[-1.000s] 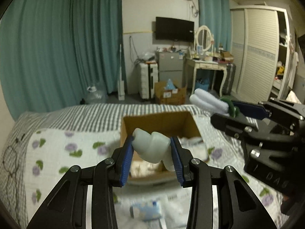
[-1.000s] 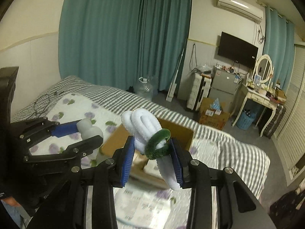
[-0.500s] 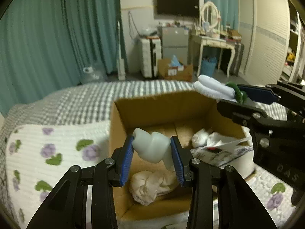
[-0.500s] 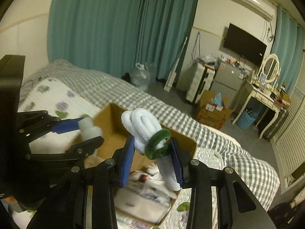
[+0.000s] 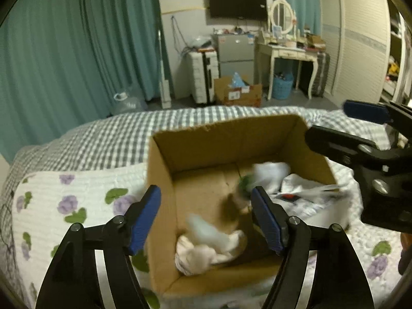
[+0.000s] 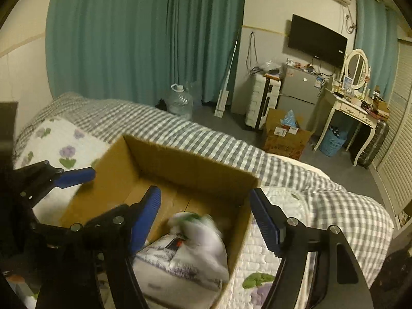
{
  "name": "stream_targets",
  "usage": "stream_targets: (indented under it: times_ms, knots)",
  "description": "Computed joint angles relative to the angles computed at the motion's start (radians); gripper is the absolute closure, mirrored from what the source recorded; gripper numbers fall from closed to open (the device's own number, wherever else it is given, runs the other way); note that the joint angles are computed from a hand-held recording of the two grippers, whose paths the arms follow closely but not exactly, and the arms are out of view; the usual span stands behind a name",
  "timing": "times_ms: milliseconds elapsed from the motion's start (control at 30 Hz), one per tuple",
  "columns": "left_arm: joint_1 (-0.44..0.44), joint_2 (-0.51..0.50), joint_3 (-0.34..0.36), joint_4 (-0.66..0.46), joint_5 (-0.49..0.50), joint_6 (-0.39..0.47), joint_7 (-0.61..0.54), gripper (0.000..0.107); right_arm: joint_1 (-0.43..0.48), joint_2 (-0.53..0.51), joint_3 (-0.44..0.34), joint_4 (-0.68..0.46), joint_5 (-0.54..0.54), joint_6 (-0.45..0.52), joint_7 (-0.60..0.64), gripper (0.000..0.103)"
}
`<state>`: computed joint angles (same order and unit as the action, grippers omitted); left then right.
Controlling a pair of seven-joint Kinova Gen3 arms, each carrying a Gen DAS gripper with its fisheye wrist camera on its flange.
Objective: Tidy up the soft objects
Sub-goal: 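Lower the sock and hair tie into the cardboard box and open both grippers, then grasp the white glove with the left gripper while the right grasps the towel bag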
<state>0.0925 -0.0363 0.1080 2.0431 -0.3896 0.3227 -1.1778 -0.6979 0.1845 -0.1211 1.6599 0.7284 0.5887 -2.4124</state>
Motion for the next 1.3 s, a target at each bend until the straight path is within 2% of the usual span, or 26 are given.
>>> stream_targets:
  times_ms: [33, 100, 200, 233, 300, 367, 433, 500, 567, 667, 767, 900, 1000, 1067, 1167, 1233, 1300]
  knots:
    - [0.006, -0.027, -0.007, -0.001, 0.036, 0.019, -0.032, 0.034, 0.01, -0.014, -0.02, -0.001, 0.004, 0.019, -0.008, 0.019]
    - [0.009, -0.09, -0.015, 0.003, 0.085, 0.053, -0.08, 0.032, 0.06, -0.052, -0.105, -0.002, 0.034, 0.074, -0.035, 0.017]
    - [-0.017, -0.187, 0.011, 0.007, 0.11, 0.099, -0.102, 0.017, 0.099, -0.107, -0.21, -0.029, 0.061, 0.196, -0.052, 0.009]
    - [-0.03, -0.227, 0.024, 0.002, 0.113, 0.126, -0.104, 0.011, 0.082, -0.13, -0.211, -0.043, 0.05, 0.236, -0.044, 0.005]
    - [-0.042, -0.285, 0.034, -0.021, 0.133, 0.188, -0.13, 0.008, 0.011, -0.157, -0.163, -0.082, 0.004, 0.318, -0.005, 0.001]
    - [-0.045, -0.344, 0.025, -0.046, 0.159, 0.249, -0.167, 0.008, -0.021, -0.183, -0.156, -0.129, -0.039, 0.399, 0.023, 0.0]
    - [-0.04, -0.407, 0.01, -0.064, 0.178, 0.302, -0.194, 0.005, 0.003, -0.21, -0.224, -0.167, -0.033, 0.48, 0.013, 0.0]
    - [-0.062, -0.456, 0.013, -0.076, 0.205, 0.344, -0.226, 0.004, 0.035, -0.231, -0.316, -0.192, 0.017, 0.562, -0.017, 0.0]
    - [-0.073, -0.498, 0.009, -0.076, 0.222, 0.369, -0.25, 0.004, 0.027, -0.247, -0.372, -0.222, 0.049, 0.643, -0.025, 0.0]
    - [-0.073, -0.56, -0.012, -0.055, 0.253, 0.398, -0.29, 0.004, -0.082, -0.253, -0.348, -0.262, 0.077, 0.742, -0.038, 0.0]
    - [-0.084, -0.606, -0.023, -0.004, 0.276, 0.403, -0.316, 0.004, -0.114, -0.26, -0.375, -0.261, 0.093, 0.785, -0.054, 0.0]
    - [-0.106, -0.637, -0.015, 0.099, 0.301, 0.361, -0.327, 0.004, -0.116, -0.277, -0.401, -0.186, 0.061, 0.748, -0.11, 0.0]
    - [-0.141, -0.628, 0.015, 0.201, 0.316, 0.295, -0.306, 0.004, -0.047, -0.296, -0.461, -0.058, 0.045, 0.64, -0.202, 0.0]
    - [-0.165, -0.608, 0.042, 0.265, 0.317, 0.242, -0.289, 0.004, -0.07, -0.291, -0.424, 0.028, 0.026, 0.559, -0.264, 0.0]
    - [-0.234, -0.556, 0.114, 0.349, 0.302, 0.154, -0.237, 0.004, -0.125, -0.262, -0.324, 0.126, -0.011, 0.437, -0.311, 0.0]
    - [-0.288, -0.496, 0.178, 0.396, 0.282, 0.095, -0.196, 0.004, -0.089, -0.228, -0.334, 0.166, -0.019, 0.382, -0.322, 0.0]
    - [-0.327, -0.453, 0.22, 0.441, 0.257, 0.039, -0.161, 0.004, -0.093, -0.175, -0.314, 0.197, -0.008, 0.348, -0.338, 0.0]
